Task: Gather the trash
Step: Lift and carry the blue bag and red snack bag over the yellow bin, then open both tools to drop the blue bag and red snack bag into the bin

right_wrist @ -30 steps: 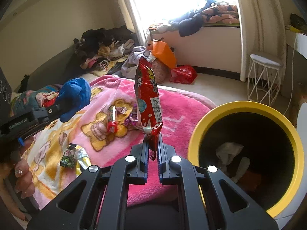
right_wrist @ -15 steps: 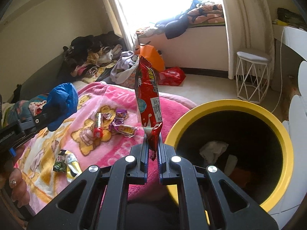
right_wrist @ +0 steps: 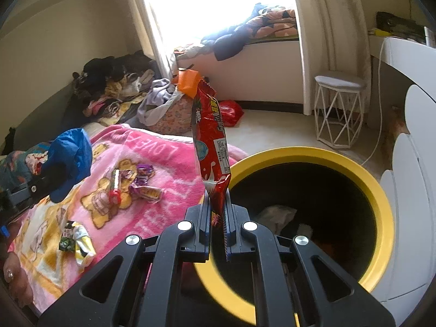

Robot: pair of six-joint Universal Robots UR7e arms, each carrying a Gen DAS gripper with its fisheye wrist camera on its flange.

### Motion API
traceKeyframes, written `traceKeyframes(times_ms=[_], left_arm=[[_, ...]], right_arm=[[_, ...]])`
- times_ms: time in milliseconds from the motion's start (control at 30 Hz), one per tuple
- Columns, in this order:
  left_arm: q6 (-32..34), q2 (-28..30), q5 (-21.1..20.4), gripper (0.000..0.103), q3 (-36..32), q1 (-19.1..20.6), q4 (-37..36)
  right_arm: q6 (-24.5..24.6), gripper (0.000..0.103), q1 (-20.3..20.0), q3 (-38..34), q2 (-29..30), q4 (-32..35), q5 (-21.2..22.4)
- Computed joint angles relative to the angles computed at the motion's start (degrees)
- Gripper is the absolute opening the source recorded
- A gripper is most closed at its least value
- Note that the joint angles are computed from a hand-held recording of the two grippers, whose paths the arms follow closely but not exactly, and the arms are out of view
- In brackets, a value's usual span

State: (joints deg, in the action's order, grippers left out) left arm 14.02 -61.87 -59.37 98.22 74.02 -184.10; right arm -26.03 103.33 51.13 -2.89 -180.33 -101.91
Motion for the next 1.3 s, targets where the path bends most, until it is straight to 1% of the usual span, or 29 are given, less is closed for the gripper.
traceKeyframes(times_ms=[300, 433, 667, 833, 1000, 1167, 1233, 1267, 1300], left_arm=[[1.01, 2.37, -0.62, 0.005, -1.47, -0.58, 1.84], [1.62, 3.82, -0.86, 0.005, -2.40, -0.91, 2.66], [3.34, 6.85, -1.03, 0.005, -4.75, -1.36, 4.46], [2.87, 8.84, -1.84, 0.005, -7.07, -1.14, 7.59], [2.90, 10.90, -1.71, 0.005, -9.57, -0.90, 10.54], [0.51, 12.52, -3.60, 0.005, -12.42, 0.10, 15.53], [0.35, 13.15, -3.66, 0.006, -12.99, 0.22, 15.93], [0.42, 13.46, -3.69, 0.007, -13.35, 0.31, 16.22], [0.33, 13.61, -3.64, 0.014, -13.54, 0.38, 16.44]], right_arm=[[2.61, 0.008, -1.26, -1.16, -0.24, 2.03, -2.34], [3.85, 0.008, -1.80, -1.80, -0.28, 2.67, -4.02], [6.18, 0.008, -2.77, -2.28, -0.57, 4.33, -5.43], [9.14, 0.008, -3.74, -2.49, -1.12, 7.36, -5.13], [11.35, 0.008, -4.47, -2.55, -1.61, 9.53, -5.43], [14.28, 0.009, -5.11, -2.46, -2.04, 11.00, -5.48], [15.49, 0.014, -5.29, -2.62, -2.13, 11.69, -5.63], [16.21, 0.021, -5.33, -2.86, -2.07, 12.01, -5.83], [16.86, 0.026, -5.41, -2.80, -2.16, 12.09, -5.95]])
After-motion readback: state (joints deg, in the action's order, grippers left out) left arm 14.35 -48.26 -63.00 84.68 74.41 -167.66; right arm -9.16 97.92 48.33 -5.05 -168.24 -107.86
